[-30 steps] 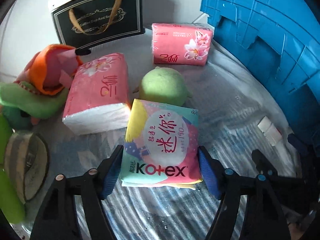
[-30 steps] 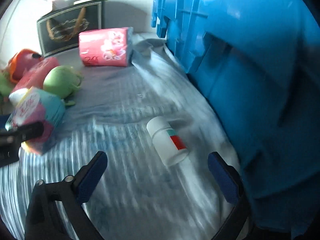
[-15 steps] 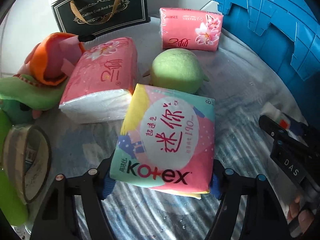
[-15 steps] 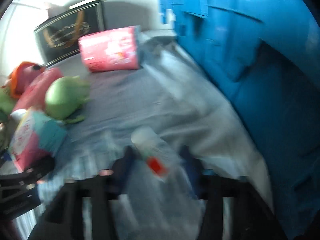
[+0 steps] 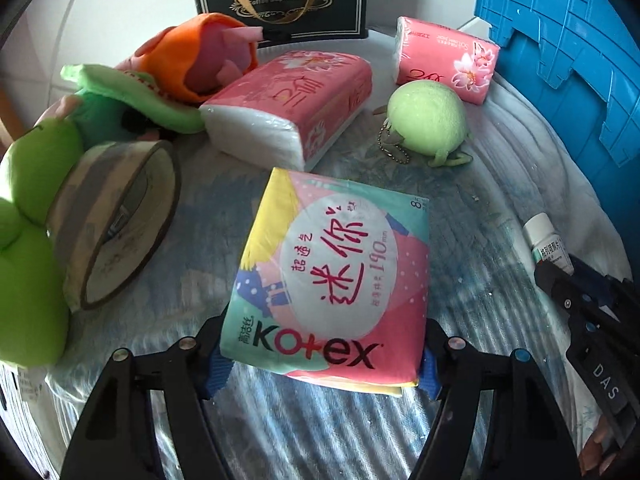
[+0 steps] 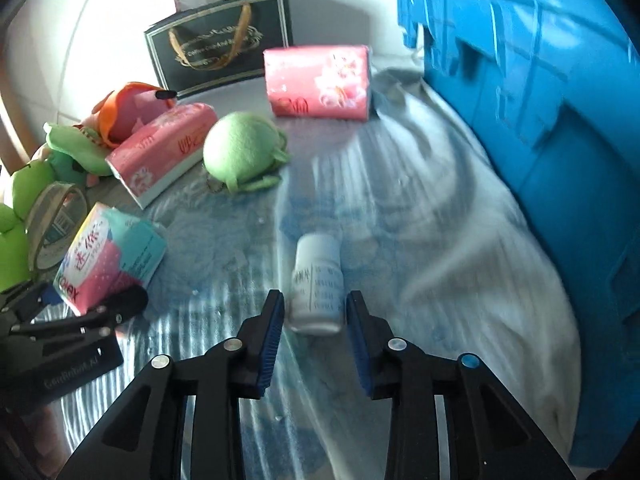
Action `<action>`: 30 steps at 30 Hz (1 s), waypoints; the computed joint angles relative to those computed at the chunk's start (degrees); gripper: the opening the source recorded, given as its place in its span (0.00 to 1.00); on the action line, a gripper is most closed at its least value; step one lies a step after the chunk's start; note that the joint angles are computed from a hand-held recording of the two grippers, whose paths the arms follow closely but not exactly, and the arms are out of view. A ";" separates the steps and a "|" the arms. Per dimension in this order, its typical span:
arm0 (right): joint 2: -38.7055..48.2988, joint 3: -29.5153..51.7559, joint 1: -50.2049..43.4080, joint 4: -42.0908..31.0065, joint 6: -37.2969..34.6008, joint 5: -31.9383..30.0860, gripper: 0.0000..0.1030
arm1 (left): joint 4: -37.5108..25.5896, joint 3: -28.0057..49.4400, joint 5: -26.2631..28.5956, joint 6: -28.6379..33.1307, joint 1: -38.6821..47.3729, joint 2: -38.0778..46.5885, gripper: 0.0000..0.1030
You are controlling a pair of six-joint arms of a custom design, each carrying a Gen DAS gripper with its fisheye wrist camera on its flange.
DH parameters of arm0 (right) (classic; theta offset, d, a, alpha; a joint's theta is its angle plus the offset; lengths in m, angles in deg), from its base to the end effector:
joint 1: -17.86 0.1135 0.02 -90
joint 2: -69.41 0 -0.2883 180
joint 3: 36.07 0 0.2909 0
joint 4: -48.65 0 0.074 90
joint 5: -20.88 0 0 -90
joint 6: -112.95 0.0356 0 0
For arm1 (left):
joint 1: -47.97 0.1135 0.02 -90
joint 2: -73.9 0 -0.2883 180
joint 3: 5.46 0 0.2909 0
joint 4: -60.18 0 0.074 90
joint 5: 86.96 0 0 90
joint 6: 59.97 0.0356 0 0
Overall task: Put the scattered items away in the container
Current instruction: 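Grasp the Kotex pad pack with left tool while right tool grasps white pill bottle, then carry pad pack and pill bottle over the blue crate and open both tools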
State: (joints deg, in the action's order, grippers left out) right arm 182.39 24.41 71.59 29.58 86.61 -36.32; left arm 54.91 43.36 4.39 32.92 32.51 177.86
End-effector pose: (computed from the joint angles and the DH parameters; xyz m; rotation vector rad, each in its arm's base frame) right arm 0.2182 0.2647 0.0495 0.3341 2.4717 -0.0357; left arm 0.2985 -0.0834 0.0593 0.4272 2.5938 -0.1068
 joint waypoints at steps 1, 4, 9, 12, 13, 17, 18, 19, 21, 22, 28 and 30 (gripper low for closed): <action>0.26 0.48 -0.14 0.00 -0.64 0.04 0.31 | 0.24 -0.34 -0.06 -0.42 0.17 -0.19 0.69; 2.30 1.97 -1.83 0.01 -2.29 -2.21 0.28 | 1.76 -1.60 -1.46 -1.91 -0.42 -0.72 0.69; 1.57 1.62 -0.77 -0.47 -3.00 -1.40 0.27 | 1.69 -3.95 -3.55 -3.91 -1.75 -4.19 0.69; -2.29 0.10 1.00 0.41 -4.68 1.45 0.27 | 0.90 -6.56 -5.10 -5.20 -1.83 -9.49 0.69; -3.47 -0.02 1.55 0.46 -5.64 2.10 0.27 | -0.09 -7.19 -5.44 -5.82 -1.70 -11.64 0.69; -8.23 0.56 3.82 -0.27 -9.98 3.33 0.27 | -6.99 -9.39 -7.28 -8.59 -1.06 -23.14 0.69; -9.55 0.71 4.58 -0.38 -11.06 3.55 0.27 | -9.09 -9.76 -7.80 -9.14 -0.94 -26.36 0.69; -10.44 1.29 5.28 -0.90 -11.93 3.92 0.27 | -11.50 -9.87 -8.56 -9.83 -0.95 -29.64 0.69; -12.71 2.60 6.90 -2.14 -14.17 5.23 0.27 | -16.43 -10.01 -9.53 -10.92 -0.48 -36.46 0.69; -13.72 3.44 7.88 -3.15 -14.80 6.27 0.27 | -19.27 -10.18 -9.55 -11.06 0.25 -40.56 0.69; -18.96 9.61 14.14 -11.56 -14.57 15.12 0.27 | -33.05 -8.76 -8.01 -8.39 4.63 -59.53 0.69; -19.98 12.41 16.45 -15.89 -13.42 18.04 0.27 | -37.56 -7.64 -6.01 -7.15 6.59 -64.98 0.69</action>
